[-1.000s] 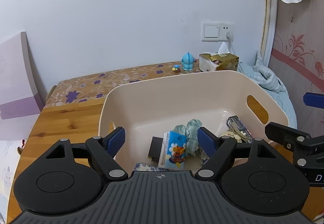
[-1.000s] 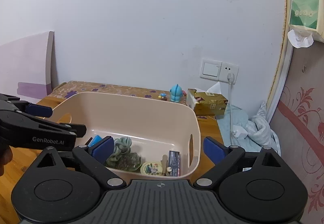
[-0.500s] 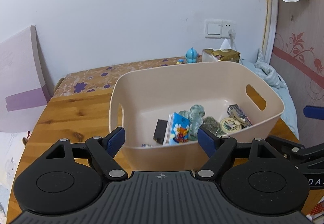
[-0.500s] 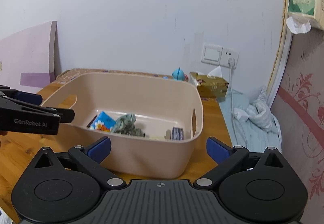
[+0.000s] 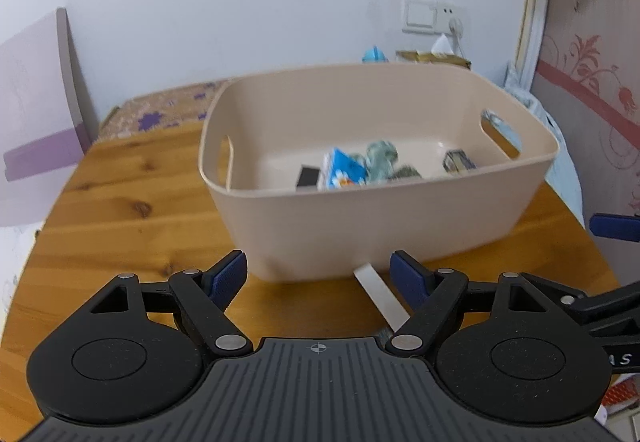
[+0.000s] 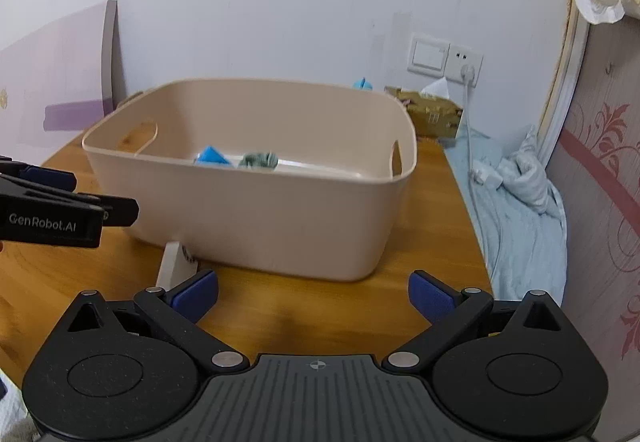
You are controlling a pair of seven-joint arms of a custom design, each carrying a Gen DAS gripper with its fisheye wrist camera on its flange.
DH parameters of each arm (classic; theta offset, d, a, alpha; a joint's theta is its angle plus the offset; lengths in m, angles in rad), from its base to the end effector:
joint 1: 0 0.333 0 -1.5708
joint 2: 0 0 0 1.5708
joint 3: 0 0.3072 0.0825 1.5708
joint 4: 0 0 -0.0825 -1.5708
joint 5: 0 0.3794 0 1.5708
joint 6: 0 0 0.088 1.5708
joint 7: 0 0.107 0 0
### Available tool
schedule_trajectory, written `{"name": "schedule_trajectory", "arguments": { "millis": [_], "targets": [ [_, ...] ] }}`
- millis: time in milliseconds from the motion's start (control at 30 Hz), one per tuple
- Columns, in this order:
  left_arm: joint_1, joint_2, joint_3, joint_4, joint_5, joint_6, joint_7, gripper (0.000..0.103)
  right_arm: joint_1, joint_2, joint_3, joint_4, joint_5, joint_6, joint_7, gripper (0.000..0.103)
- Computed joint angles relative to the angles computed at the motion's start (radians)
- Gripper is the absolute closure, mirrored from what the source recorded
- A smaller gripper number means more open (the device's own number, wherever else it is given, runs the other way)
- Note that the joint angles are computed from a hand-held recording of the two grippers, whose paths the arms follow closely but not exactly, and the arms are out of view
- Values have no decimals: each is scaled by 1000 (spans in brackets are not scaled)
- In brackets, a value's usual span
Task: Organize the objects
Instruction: 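Withdraw both tools from the bin toward the last two boxes, then grasp the dark blue cartoon box with the left tool while the right tool grasps the white box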
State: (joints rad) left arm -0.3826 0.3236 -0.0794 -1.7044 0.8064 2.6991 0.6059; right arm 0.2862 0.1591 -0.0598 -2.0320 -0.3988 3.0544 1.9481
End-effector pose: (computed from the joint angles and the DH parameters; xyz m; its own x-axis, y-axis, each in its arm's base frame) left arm 0.6038 -0.3209 0.4674 -0.0877 -0.9954 -0.0391 -0.6672 0.0878 -0.7397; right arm 0.5986 0.1708 0.4621 0.2124 -0.9761 0.0466 -0.6222 -0.1719 -0.7638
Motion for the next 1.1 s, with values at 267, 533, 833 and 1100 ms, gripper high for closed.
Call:
{"name": "schedule_trajectory", "arguments": {
  "millis": [267,533,833,1100],
  "targets": [
    [9,9,-27,-31,-80,9,81,23,-10,3,21,-16,44,-25,-35,0],
    [26,23,-52,-56,-238,23,202,23,-12,7,27,-22,71,-63,-43,0],
    [3,49,-31,-43,-279,-23,251,23,-22,16,43,-25,109,-83,-70,0],
    [18,29,-18,-93,-265,21,253,30,-32,45,78,-2,193,-80,-163,0]
  ]
}}
